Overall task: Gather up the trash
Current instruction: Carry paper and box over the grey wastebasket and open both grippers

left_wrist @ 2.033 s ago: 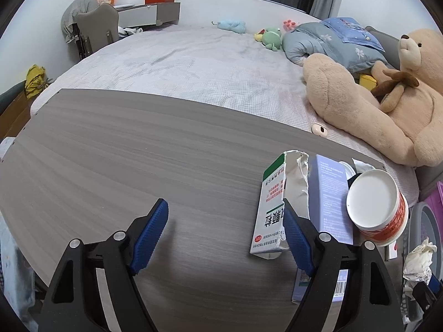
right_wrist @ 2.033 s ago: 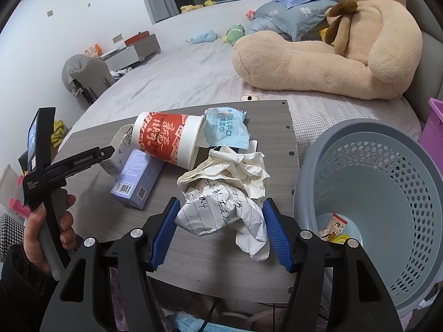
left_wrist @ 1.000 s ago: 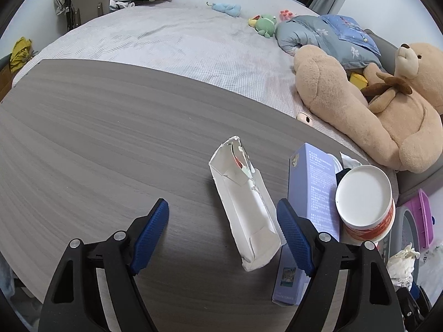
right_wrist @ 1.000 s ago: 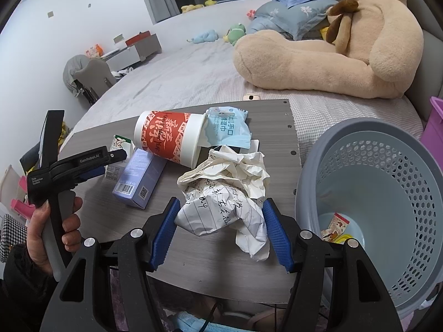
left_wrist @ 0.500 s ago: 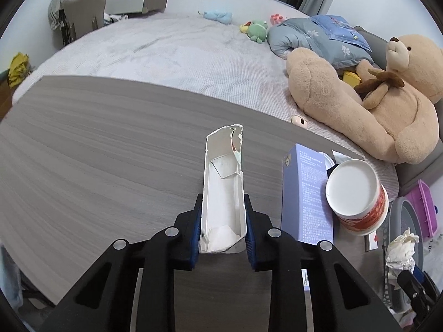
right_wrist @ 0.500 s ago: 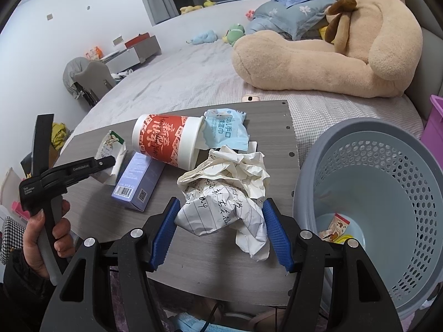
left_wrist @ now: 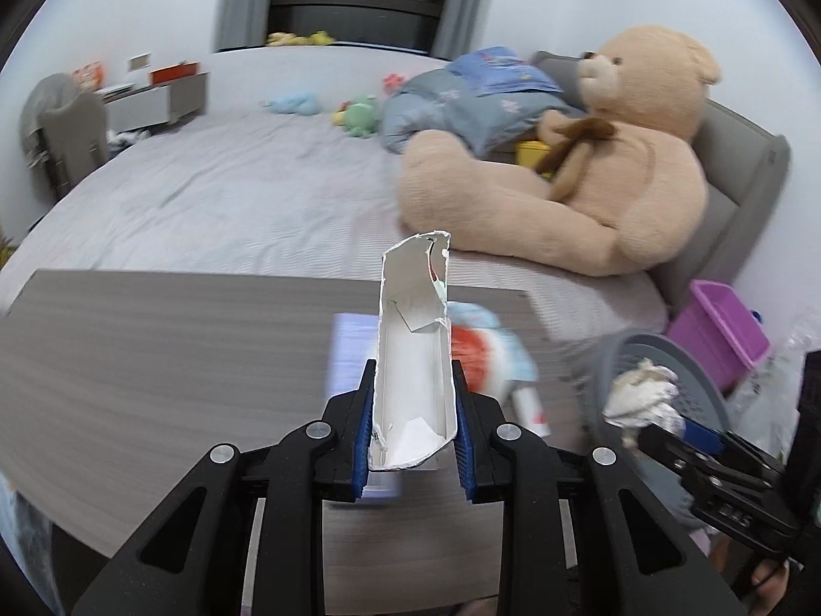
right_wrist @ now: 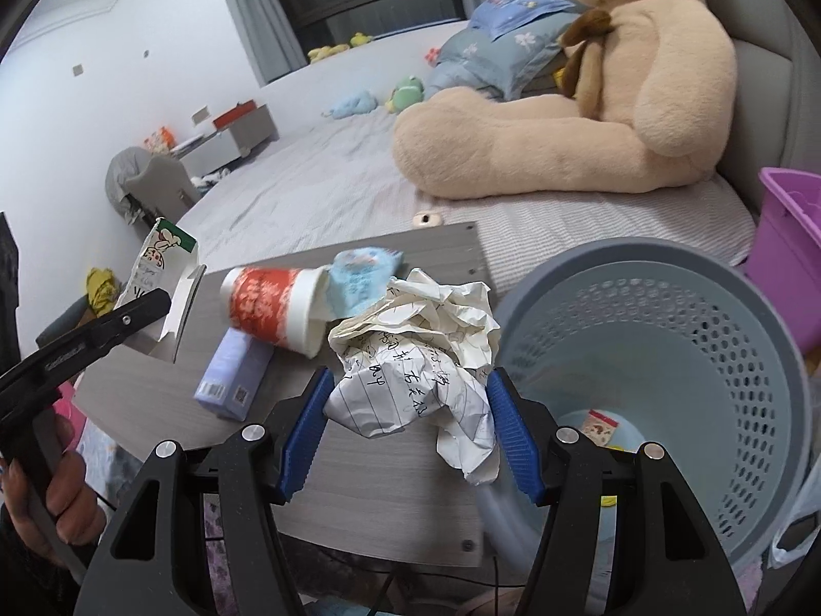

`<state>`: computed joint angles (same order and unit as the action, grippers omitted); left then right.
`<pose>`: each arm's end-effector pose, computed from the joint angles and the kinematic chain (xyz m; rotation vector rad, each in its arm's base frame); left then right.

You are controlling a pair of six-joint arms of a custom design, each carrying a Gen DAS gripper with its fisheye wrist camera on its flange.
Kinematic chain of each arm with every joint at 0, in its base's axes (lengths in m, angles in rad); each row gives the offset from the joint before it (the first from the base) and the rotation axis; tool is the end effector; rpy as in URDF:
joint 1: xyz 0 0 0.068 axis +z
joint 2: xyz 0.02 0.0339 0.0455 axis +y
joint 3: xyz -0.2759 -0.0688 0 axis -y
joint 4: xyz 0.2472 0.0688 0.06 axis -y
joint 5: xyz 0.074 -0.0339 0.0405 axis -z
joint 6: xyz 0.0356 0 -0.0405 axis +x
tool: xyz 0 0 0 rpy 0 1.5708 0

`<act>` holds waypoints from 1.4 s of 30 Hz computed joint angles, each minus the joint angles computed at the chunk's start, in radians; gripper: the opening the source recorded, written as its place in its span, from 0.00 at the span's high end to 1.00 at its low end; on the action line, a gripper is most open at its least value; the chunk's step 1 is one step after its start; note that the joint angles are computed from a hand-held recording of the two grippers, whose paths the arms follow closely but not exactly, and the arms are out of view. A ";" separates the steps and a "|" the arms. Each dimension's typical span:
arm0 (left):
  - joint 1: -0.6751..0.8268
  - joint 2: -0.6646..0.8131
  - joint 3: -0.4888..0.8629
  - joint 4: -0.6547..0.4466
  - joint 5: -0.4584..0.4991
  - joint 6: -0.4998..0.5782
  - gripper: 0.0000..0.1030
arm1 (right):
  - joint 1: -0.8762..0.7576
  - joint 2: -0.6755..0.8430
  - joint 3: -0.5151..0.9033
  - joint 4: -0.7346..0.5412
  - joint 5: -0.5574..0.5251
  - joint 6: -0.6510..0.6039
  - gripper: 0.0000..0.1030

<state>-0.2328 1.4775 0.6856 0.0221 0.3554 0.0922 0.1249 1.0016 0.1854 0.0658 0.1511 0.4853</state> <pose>0.2771 -0.0784 0.1797 0.5504 2.2647 -0.4854 0.1636 0.0151 0.1324 0.4895 2.2621 0.1352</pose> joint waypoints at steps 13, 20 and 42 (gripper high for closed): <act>-0.460 0.150 0.072 0.003 -0.067 -0.083 0.75 | -0.748 -0.366 -0.075 -0.311 -0.376 -0.361 0.41; -0.591 0.273 0.153 0.005 -0.126 -0.100 0.75 | -1.096 -0.241 -0.080 -0.283 -0.576 -0.585 0.41; -0.638 0.308 0.186 0.006 -0.195 -0.136 0.40 | -1.283 -0.046 -0.068 -0.169 -0.708 -0.710 0.24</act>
